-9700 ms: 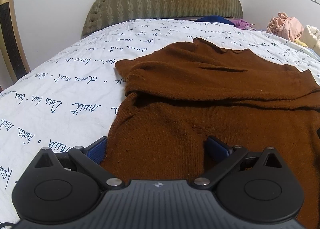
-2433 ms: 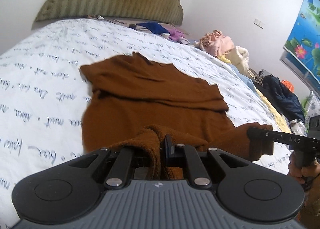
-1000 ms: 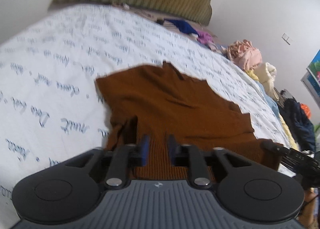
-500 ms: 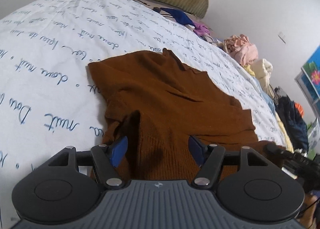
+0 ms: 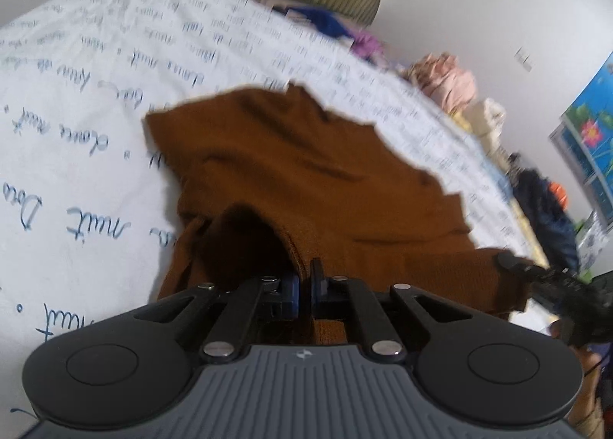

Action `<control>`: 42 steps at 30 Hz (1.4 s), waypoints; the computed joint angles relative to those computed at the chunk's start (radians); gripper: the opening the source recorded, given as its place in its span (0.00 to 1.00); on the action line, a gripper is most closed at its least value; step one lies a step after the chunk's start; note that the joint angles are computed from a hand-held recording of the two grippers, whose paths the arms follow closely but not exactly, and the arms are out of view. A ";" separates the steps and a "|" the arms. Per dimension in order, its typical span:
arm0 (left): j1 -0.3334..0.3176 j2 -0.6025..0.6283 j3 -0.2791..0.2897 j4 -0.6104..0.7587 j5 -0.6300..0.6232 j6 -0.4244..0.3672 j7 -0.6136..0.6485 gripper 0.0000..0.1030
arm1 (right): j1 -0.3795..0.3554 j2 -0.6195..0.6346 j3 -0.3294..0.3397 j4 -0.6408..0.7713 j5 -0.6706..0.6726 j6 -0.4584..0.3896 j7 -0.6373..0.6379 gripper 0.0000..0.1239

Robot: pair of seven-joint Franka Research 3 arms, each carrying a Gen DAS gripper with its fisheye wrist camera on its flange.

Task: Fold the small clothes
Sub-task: 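Lift the hem with both grippers and fold it toward the collar, then lay the folded hem onto the sweater and open both grippers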

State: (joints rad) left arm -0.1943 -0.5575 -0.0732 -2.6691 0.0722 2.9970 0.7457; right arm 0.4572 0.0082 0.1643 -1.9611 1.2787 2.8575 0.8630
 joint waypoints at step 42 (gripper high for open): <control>0.178 0.363 -0.011 0.352 0.178 -0.087 -0.207 0.06 | -0.171 0.419 0.096 0.497 -0.324 -0.339 0.460 0.57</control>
